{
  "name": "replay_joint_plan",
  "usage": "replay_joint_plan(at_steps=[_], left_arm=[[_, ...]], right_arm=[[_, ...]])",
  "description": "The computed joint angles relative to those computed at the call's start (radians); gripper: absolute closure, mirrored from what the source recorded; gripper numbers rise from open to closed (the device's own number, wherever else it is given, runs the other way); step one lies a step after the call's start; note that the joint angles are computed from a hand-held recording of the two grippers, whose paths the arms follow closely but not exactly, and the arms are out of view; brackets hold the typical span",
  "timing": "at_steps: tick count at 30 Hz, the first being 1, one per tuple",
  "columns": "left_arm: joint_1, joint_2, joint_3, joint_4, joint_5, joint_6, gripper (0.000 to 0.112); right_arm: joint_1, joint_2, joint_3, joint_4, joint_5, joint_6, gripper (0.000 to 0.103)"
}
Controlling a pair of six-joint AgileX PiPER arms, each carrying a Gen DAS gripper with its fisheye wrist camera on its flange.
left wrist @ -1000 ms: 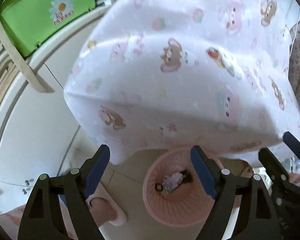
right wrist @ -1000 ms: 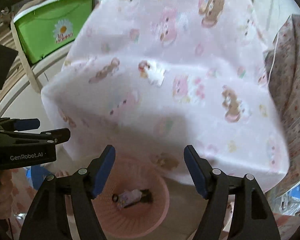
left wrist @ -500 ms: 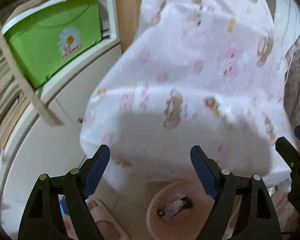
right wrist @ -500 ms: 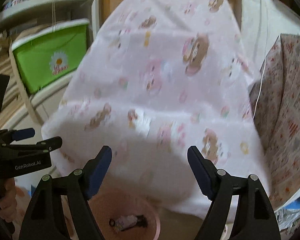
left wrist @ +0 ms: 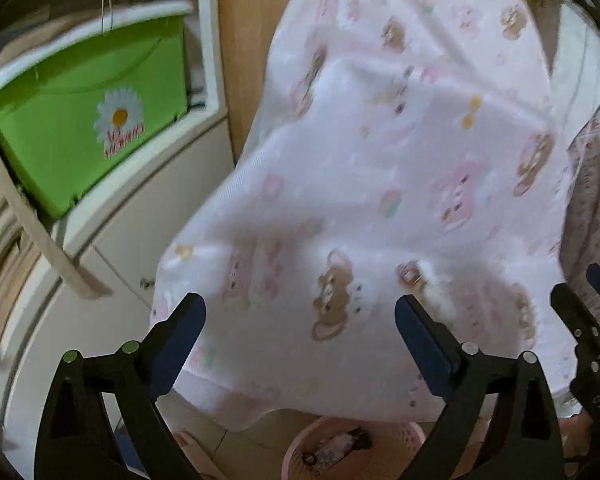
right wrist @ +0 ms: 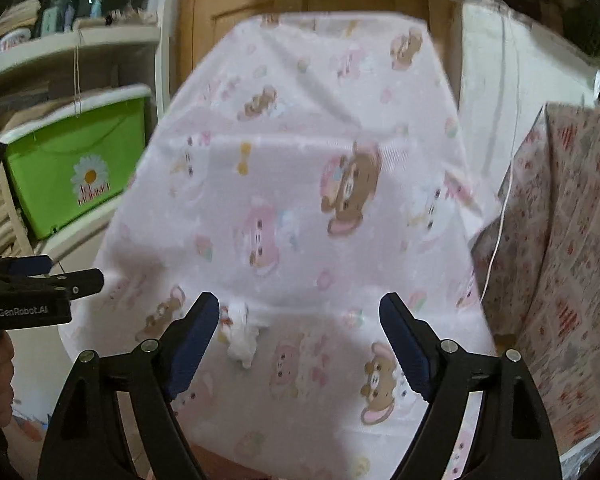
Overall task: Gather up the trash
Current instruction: 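Raise both grippers back toward the cloth, then grasp the white tissue with the right gripper while the left gripper grasps the small ring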
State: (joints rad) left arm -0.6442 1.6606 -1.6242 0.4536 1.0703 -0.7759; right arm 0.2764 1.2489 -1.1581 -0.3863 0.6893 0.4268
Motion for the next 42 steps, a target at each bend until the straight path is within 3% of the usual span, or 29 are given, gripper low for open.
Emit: replay_joint_plan(at_steps=[4, 10, 16, 27, 34, 38, 42], left_arm=[[0.065, 0.022, 0.003, -0.143, -0.01, 0.056, 0.018], [0.077, 0.025, -0.006, -0.13, 0.023, 0.029, 0.018], [0.08, 0.037, -0.046, -0.106, 0.04, 0.023, 0.018], [0.126, 0.099, -0.115, -0.187, 0.067, 0.036, 0.018], [0.127, 0.12, -0.133, -0.197, 0.073, 0.058, 0.018], [0.153, 0.109, -0.115, -0.254, 0.051, 0.077, 0.018], [0.149, 0.113, -0.115, -0.239, 0.054, 0.075, 0.018]], right_arm=[[-0.029, 0.047, -0.001, 0.053, -0.004, -0.059, 0.019], [-0.145, 0.105, -0.053, 0.349, 0.041, -0.245, 0.019], [-0.15, 0.106, -0.041, 0.321, -0.012, -0.188, 0.019], [-0.133, 0.352, -0.196, 0.544, 0.114, -0.445, 0.019], [-0.087, 0.413, -0.221, 0.417, 0.085, -0.345, 0.019], [-0.06, 0.435, -0.23, 0.369, 0.072, -0.32, 0.031], [-0.025, 0.456, -0.236, 0.327, 0.061, -0.301, 0.052]])
